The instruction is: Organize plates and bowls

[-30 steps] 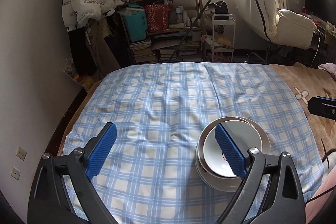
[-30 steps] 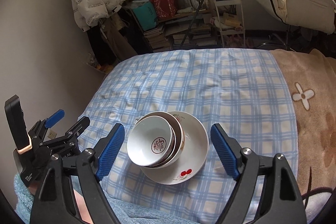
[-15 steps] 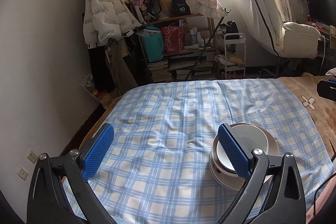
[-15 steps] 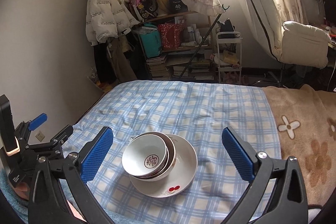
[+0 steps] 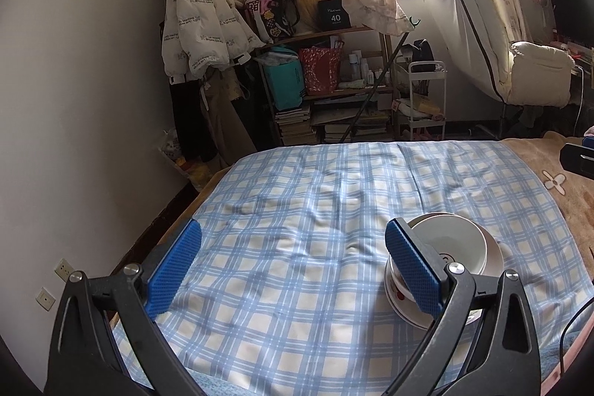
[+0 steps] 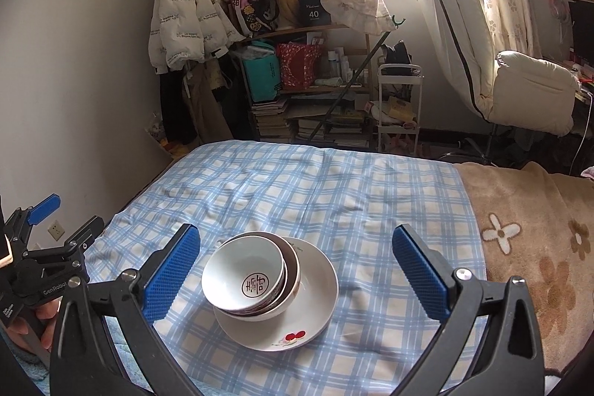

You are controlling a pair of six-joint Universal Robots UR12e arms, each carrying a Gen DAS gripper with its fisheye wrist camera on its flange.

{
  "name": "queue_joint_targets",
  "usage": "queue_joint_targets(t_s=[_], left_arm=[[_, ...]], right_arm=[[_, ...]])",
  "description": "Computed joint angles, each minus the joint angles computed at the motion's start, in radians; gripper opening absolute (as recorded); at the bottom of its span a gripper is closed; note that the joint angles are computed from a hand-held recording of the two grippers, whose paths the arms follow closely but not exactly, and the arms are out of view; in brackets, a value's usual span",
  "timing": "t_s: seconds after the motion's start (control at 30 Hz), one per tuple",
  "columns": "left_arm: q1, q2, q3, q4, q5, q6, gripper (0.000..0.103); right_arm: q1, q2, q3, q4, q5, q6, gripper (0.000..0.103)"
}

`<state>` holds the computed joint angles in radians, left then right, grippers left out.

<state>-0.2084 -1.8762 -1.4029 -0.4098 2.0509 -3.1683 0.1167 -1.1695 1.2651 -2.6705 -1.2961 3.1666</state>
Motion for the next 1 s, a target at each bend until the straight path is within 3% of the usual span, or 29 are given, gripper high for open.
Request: queue_joint_targets(t_s=[1.0], left_arm=[[0.006, -0.003, 0.003, -0.021, 0.013, -0.013, 0.098]], right_arm=[[0.001, -0.002, 0.004, 0.002, -0.012, -0.001, 0.103]])
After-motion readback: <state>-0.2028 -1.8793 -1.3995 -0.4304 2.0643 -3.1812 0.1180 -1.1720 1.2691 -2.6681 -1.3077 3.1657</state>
